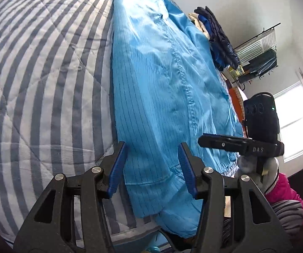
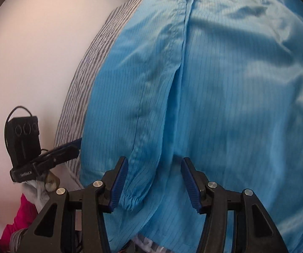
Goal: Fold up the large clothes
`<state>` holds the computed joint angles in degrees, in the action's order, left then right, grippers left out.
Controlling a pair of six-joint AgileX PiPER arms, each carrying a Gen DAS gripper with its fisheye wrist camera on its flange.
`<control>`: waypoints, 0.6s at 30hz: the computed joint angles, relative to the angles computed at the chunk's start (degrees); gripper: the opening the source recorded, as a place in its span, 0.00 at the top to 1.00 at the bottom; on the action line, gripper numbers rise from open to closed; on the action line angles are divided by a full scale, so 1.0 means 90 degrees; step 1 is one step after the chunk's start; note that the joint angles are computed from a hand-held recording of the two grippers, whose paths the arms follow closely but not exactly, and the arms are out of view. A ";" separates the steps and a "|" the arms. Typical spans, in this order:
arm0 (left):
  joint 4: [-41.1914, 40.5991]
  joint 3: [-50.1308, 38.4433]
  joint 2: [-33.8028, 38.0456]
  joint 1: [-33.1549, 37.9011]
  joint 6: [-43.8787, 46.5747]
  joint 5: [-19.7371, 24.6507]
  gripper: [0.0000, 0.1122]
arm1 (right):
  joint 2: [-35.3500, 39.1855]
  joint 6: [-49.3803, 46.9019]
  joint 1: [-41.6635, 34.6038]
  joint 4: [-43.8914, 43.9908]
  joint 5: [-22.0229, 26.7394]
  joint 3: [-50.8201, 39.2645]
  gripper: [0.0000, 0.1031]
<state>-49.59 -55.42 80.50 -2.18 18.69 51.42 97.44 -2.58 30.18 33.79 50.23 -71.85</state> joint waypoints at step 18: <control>0.0550 0.0345 -0.0497 0.0466 -0.0280 -0.0171 0.96 | 0.0336 -0.0648 0.0253 0.0749 0.0138 -0.0225 0.99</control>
